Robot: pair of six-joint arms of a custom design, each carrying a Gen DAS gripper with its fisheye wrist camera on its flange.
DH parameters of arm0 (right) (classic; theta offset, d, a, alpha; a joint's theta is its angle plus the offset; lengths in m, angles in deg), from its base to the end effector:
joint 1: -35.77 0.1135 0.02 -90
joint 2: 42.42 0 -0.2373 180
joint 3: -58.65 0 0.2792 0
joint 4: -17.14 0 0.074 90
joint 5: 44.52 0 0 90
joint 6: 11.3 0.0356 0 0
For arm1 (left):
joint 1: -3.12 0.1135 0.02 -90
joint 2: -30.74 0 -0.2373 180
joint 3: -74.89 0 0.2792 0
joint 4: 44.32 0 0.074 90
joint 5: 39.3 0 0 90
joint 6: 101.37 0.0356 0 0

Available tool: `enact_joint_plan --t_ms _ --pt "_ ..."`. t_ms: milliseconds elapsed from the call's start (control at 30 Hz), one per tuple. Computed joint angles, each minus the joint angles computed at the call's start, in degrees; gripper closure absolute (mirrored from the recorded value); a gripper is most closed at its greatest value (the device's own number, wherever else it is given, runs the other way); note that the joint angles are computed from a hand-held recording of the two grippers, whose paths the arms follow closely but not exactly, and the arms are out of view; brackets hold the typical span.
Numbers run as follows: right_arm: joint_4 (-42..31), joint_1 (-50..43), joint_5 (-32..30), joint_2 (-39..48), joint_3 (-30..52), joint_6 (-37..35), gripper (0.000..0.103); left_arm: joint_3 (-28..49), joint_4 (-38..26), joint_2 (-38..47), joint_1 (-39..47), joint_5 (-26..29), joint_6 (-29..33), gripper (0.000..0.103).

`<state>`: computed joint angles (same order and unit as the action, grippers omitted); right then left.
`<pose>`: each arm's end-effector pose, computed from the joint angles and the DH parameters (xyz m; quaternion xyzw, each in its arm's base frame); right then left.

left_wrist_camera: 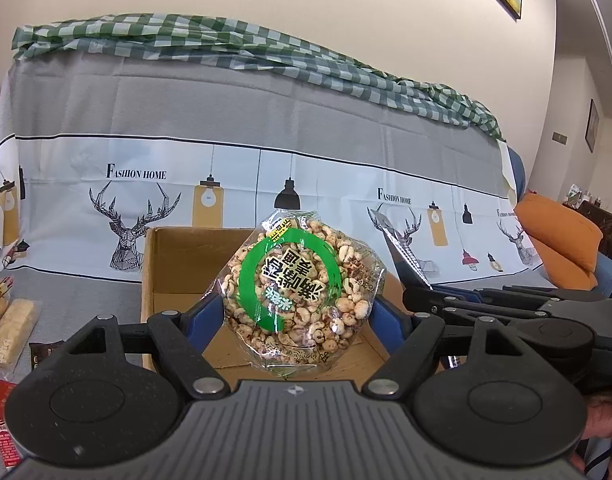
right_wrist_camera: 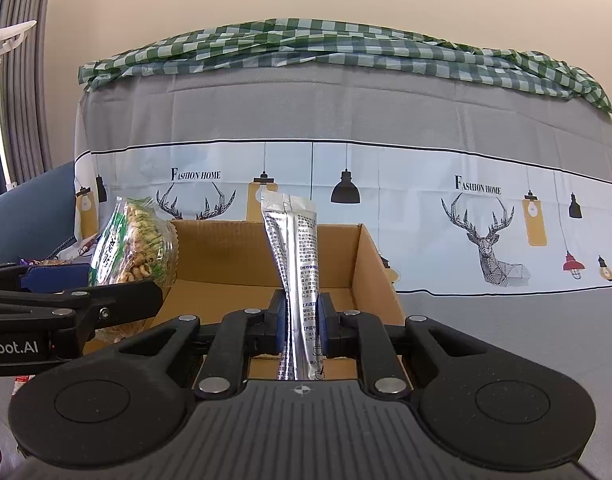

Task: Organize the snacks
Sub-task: 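Carry the silver packet and peanut bag over the cardboard box with both tools, then open both tools to drop the silver packet and peanut bag into the box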

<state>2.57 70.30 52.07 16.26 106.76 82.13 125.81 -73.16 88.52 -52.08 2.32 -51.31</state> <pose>0.2248 0.1497 0.2185 -0.1962 0.8201 0.1283 0.5221 0.1645 -0.1901 0.2239 -0.0776 0.8293 -0.0612 0.5500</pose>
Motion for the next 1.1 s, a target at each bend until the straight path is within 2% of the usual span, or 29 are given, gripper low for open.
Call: enact_joint_plan --t_ms 933,1100 --pt "-0.19 1.46 1.29 -0.17 0.08 0.06 0.087 0.13 1.36 0.71 -0.15 -0.07 0.29 0.020" --pt "-0.43 1.73 1.67 -0.23 0.13 0.23 0.085 0.11 1.81 0.58 0.47 2.05 0.60 0.020"
